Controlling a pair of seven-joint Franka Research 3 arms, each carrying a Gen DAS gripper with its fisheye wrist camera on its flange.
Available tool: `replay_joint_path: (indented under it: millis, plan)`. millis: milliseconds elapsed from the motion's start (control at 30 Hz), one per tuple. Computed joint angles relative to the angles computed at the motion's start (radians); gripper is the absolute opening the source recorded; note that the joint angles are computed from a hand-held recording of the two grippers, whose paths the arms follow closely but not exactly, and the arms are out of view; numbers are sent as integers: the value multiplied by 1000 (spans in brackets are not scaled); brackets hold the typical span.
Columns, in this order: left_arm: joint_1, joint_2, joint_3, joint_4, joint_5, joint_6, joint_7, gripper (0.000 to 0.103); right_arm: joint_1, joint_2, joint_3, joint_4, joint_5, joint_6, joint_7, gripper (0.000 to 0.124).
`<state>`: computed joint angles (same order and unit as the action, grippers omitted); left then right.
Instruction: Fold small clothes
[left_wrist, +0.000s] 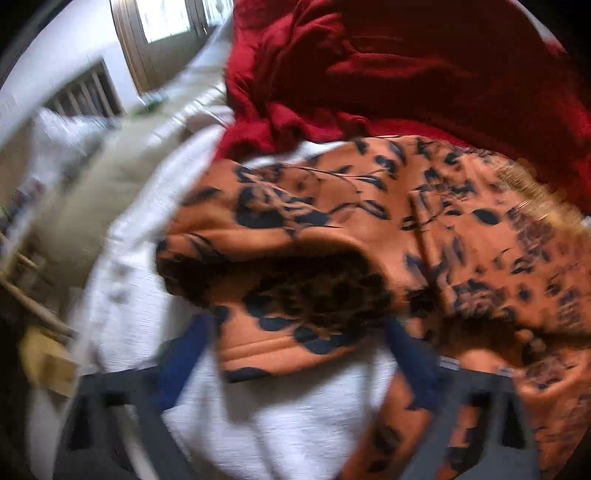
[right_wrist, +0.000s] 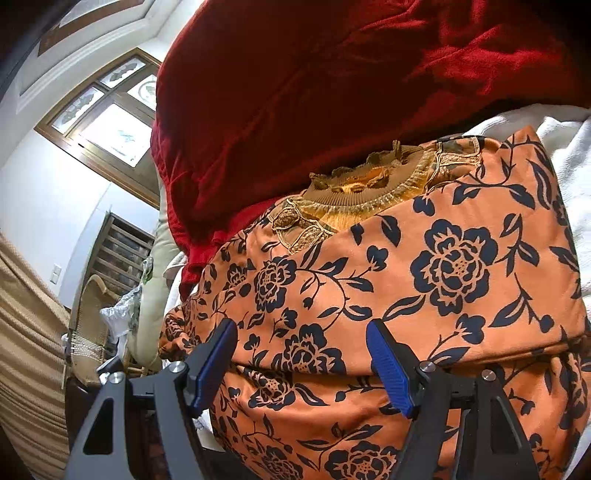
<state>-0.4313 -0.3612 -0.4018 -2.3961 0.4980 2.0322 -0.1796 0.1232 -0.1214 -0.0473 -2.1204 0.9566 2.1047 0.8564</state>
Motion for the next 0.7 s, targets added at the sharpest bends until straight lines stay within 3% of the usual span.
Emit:
replay_joint_path:
  millis: [33, 133, 233, 300, 333, 367, 400, 433, 467, 500, 633, 700]
  plan:
    - [-2, -32, 13, -36, -1, 64, -14, 38, 0, -2, 1, -2, -1, 5, -3, 75]
    - [5, -111, 19, -103, 6, 152, -42, 13, 3, -2, 3, -2, -7, 6, -10, 75]
    - [17, -253, 31, -216, 38, 343, -76, 6, 5, -4, 3, -2, -4, 0, -17, 75]
    - [23, -285, 35, -215, 41, 378, -18, 6, 7, -2, 4, -1, -6, -11, -20, 75]
    - [30, -288, 24, -192, 44, 358, 21, 6, 8, -1, 4, 1, -5, -15, -17, 75]
    - [41, -284, 12, -169, 51, 336, 52, 8, 9, 3, 5, 3, -5, -21, -12, 75]
    - [48, -280, 6, -142, 59, 300, 102, 23, 8, 8, 4, 8, -6, -31, -7, 75]
    - [50, -266, 6, -107, 60, 260, 163, 63, 7, 14, 4, 13, -5, -41, -2, 75]
    - [51, -259, 13, -91, 51, 235, 206, 85, 6, 20, 2, 18, -3, -54, 3, 75]
    - [59, -254, 10, -83, 52, 222, 226, 95, 4, 25, 1, 21, 0, -64, 5, 75]
    - [89, -186, -19, -29, 154, 130, 403, 95, -8, 33, 1, 26, -7, -78, 12, 75]
    - [59, -179, 20, -47, 194, 151, 605, 95, -15, 34, -2, 27, -11, -77, 14, 75]
